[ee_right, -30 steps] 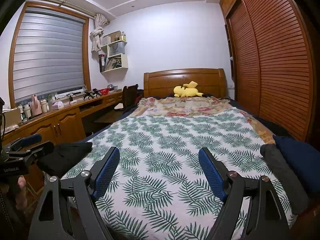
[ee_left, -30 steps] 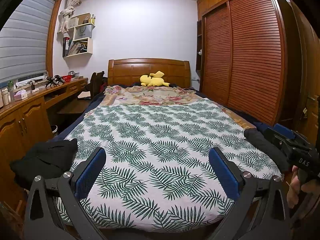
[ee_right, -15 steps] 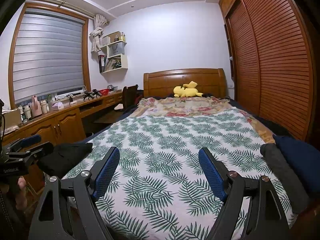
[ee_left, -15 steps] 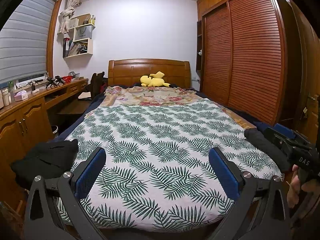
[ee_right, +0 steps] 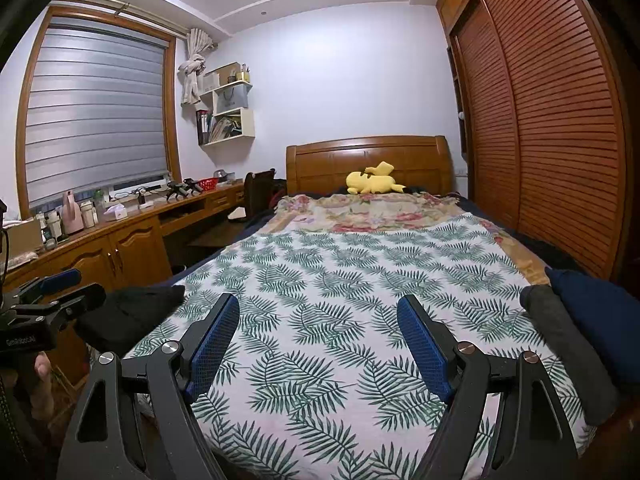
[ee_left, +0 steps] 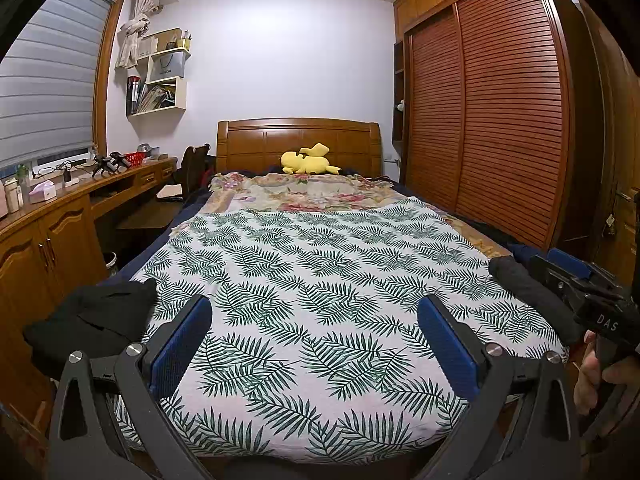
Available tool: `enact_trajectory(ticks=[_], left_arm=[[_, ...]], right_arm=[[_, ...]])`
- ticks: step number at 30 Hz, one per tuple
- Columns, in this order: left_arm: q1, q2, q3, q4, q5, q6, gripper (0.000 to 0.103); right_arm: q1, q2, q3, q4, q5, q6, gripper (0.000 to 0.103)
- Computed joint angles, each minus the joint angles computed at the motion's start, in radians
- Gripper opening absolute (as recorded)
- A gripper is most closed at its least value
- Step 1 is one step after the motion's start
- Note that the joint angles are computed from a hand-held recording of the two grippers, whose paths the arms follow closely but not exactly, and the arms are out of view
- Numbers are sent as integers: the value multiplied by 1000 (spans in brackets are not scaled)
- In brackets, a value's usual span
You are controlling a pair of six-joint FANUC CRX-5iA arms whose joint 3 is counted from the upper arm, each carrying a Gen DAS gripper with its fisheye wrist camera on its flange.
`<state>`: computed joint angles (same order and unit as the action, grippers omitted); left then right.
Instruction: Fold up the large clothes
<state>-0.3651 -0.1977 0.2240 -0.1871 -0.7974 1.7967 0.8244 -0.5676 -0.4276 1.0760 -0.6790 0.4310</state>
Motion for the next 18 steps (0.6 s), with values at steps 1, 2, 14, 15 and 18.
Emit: enact_trajectory(ticks=[1, 2, 14, 15, 18], left_arm=[[-1, 0, 0, -1, 0, 1, 103], [-1, 0, -1, 0, 1, 0, 103], [13, -7, -10, 17, 4, -13, 103], [12, -7, -11, 17, 6, -14, 103], [10, -6, -9, 15, 4, -13, 103]], right_arm=[[1, 1, 0, 1, 0, -2, 82], [-1, 1, 1, 1, 2, -2, 82], [2, 1, -7, 16, 2, -18, 82], [2, 1, -8, 17, 2, -17, 82], [1, 1, -9, 17, 4, -20, 82]])
